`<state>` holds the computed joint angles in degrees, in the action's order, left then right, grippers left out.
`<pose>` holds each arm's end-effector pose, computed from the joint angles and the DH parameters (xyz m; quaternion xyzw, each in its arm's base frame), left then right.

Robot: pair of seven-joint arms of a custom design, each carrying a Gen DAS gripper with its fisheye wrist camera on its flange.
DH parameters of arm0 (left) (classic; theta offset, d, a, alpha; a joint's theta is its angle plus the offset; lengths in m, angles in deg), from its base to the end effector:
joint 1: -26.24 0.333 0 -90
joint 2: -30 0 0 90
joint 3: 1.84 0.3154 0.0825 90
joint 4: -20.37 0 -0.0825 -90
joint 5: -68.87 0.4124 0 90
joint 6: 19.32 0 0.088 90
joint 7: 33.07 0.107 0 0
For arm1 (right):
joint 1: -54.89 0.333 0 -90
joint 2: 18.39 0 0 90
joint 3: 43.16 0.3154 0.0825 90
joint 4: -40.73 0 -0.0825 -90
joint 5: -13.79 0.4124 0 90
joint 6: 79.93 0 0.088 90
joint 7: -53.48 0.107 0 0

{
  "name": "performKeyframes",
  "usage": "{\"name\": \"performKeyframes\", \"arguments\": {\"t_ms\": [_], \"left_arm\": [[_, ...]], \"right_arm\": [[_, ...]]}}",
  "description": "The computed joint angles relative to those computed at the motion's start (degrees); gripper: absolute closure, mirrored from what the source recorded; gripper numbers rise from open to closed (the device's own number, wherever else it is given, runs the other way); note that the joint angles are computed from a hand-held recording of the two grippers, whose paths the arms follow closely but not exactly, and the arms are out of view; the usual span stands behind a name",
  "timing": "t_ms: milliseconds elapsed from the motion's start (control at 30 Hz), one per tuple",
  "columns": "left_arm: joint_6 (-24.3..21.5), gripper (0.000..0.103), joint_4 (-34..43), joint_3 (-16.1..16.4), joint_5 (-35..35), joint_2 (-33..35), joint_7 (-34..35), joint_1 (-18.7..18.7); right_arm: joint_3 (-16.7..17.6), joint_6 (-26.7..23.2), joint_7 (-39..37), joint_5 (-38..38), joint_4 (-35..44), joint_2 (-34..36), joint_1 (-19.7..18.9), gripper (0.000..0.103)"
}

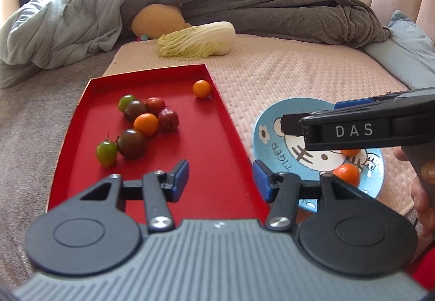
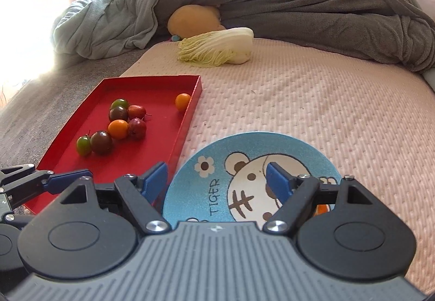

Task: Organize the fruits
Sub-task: 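Open both tools to release the mandarins onto the plate, then grasp a green tomato with the left tool while the right tool grasps a dark tomato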

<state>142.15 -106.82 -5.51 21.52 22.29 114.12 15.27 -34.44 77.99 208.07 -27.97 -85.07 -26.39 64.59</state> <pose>0.5587 -0.1094 0.4911 -0.4399 0.7966 -0.3630 0.2003 0.5338 0.2097 0.5015 -0.5747 0.7125 -0.2673 0.3011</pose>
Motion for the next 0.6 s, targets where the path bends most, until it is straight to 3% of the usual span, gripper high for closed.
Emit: {"name": "performKeyframes", "arguments": {"t_ms": [267, 600], "left_arm": [[0.5, 0.048, 1.4, 1.0, 2.0, 2.6, -2.6, 3.6], [1.3, 0.048, 5.5, -0.1, 4.6, 6.9, -6.0, 9.1]], "right_arm": [[-0.9, 3.5, -2.4, -1.1, 5.2, 5.7, 2.9, 0.02], [-4.4, 4.9, -9.5, 3.8, 11.2, 12.1, 8.8, 0.02]]}}
